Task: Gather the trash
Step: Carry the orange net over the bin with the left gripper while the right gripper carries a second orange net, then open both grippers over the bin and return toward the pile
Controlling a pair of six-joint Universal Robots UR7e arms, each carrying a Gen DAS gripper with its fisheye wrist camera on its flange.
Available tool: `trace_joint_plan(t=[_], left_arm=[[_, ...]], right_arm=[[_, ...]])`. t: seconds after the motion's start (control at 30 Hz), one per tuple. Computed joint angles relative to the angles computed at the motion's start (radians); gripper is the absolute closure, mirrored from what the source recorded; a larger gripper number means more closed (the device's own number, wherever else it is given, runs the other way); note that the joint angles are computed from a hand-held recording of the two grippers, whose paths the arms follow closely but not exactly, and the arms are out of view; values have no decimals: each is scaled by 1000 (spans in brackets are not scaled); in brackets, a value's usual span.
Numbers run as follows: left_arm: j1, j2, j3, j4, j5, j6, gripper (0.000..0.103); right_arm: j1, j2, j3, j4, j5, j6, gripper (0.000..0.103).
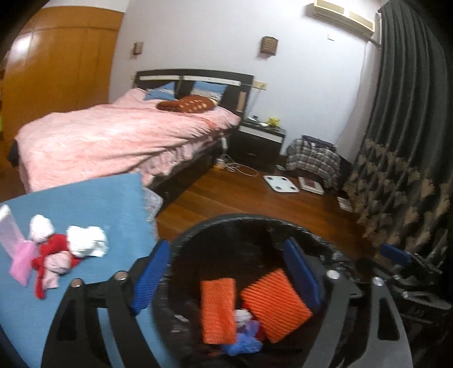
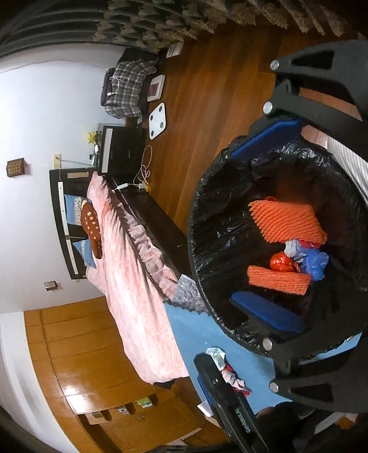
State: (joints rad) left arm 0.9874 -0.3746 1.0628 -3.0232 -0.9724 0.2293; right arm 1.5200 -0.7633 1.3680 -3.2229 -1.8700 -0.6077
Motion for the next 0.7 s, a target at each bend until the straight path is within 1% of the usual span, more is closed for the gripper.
trace_joint_plan(t=[0.07,0.17,0.3,0.47,0.7], left_arm=[[3,-15,18,-23,31,10,15],[10,-42,53,-64,74,15,12],[20,-81,107,-112,120,11,11],[32,-116,166,-180,196,35,9],[62,-163,222,-244,277,32,8]], right_arm=[[5,6,-3,1,3,-5,9],[13,16,-11,13,13,-5,9],[32,45,-37,42,24,-7,8],[60,88,-81,80,43,-21,8],[102,169,-176,156,64,-34,7]])
